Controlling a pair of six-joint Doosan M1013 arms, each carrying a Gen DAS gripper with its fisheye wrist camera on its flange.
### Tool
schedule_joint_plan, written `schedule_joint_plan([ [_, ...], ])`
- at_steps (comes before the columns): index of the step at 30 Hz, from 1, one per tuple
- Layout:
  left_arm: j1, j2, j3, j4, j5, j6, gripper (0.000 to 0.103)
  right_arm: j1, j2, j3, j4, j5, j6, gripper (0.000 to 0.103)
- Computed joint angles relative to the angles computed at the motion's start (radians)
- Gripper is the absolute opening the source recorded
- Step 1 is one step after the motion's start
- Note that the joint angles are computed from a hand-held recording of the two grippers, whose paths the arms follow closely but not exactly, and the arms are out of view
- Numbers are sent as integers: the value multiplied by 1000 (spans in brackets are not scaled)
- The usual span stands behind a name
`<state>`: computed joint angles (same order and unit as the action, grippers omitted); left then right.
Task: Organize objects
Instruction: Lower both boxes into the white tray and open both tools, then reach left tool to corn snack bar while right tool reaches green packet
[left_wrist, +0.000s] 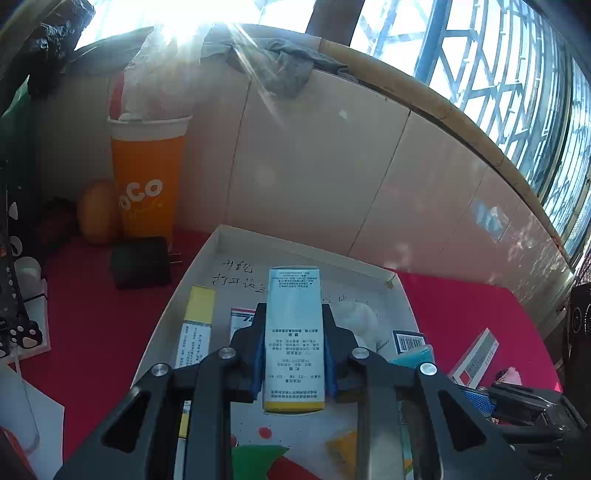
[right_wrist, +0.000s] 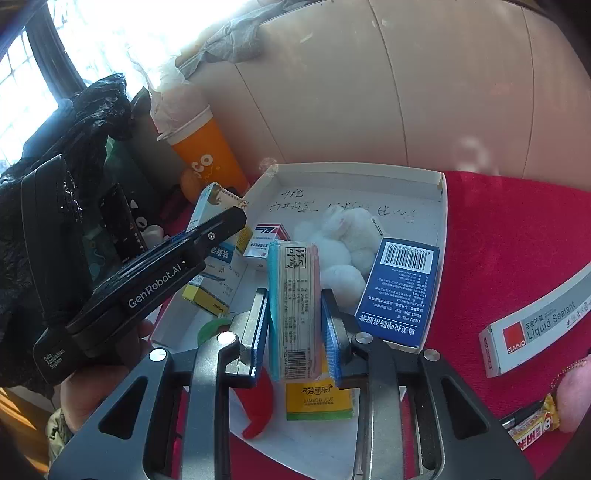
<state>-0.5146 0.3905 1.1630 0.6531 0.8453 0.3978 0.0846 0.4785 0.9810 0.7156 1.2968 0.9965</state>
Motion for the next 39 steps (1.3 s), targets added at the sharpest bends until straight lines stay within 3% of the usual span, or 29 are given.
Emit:
schedule_joint_plan([
  [1, -4, 2, 0, 11, 10, -16, 55, 5, -2, 9, -13, -13, 7, 36],
  [2, -9, 1, 3, 36, 22, -44, 93, 8, -8, 21, -25, -31, 9, 46],
  [3, -18, -2, 12, 86, 32, -90, 103, 8, -14, 35, -30, -48, 7, 72],
  [4, -27, -6, 17, 125, 53, -122, 103, 8, -23, 50, -37, -71, 2, 87],
  [7, -55, -16, 28, 232, 128, -213, 103, -1, -53, 94, -48, -140, -17, 87],
  [13, -99, -70, 87, 376, 160, -398, 103, -38, -123, 183, 21, -232, -111, 87],
  [20, -127, -82, 85, 390, 100, -394, 103, -84, -193, 260, 99, -302, -219, 87],
  [26, -150, -42, 30, 327, 84, -254, 103, -176, -222, 295, 192, -410, -180, 87],
  [32, -168, 19, -48, 195, 41, -8, 103, -266, -222, 300, 121, -542, -16, 87],
  [35, -173, 52, -91, 68, 5, 164, 103, -308, -212, 303, 68, -559, 66, 87],
  [37, -169, 75, -123, -80, -31, 317, 103, -334, -202, 305, 28, -560, 110, 87],
  [39, -168, 114, -179, -221, -14, 469, 103, -359, -187, 299, -5, -537, 140, 87],
])
